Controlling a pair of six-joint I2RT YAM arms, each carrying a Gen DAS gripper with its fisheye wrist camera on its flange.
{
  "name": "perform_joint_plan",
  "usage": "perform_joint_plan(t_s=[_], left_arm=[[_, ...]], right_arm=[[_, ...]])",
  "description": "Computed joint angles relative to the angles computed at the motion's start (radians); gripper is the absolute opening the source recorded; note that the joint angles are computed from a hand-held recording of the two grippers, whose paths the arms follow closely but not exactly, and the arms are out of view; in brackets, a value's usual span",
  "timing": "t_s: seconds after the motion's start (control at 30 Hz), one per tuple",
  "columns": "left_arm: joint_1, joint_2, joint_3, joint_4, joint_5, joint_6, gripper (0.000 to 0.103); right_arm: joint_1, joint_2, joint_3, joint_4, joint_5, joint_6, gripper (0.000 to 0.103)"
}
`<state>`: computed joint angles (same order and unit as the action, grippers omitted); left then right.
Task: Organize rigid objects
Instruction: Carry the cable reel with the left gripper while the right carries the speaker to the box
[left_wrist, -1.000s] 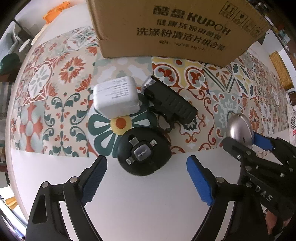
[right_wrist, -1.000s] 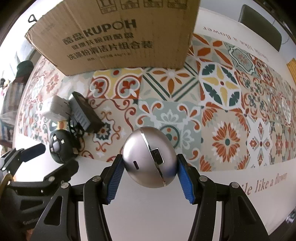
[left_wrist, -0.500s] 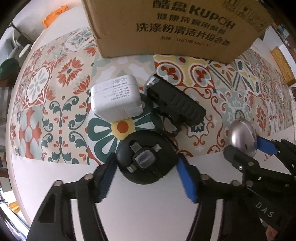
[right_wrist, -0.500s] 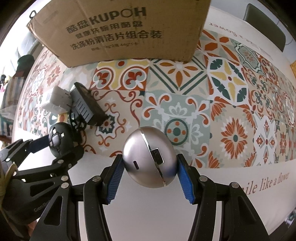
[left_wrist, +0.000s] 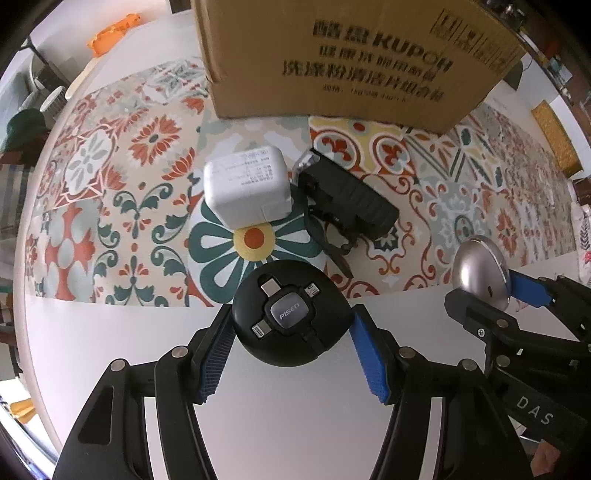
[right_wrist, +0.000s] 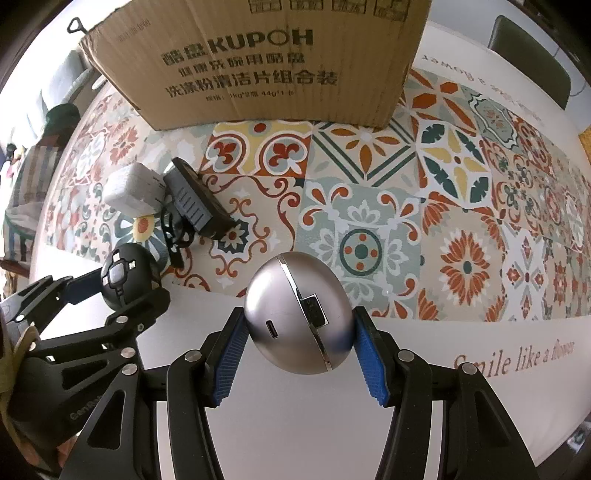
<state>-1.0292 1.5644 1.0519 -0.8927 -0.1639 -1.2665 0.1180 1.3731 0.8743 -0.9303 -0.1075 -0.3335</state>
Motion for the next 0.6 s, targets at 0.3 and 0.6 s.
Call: perform_joint_plan(t_s=[0.3, 0.6], left_arm=[[-0.029, -0.112, 0.076, -0.149, -0.102, -0.007, 0.062], [-0.008, -0.103, 0.221, -0.230, -0.202, 0.029, 0.062]], right_arm=[[-0.078, -0.067, 0.093, -0.104, -0.060, -0.043, 0.057], [-0.117, -0.108, 0.225, -0.185, -0.134, -0.053, 0.057]])
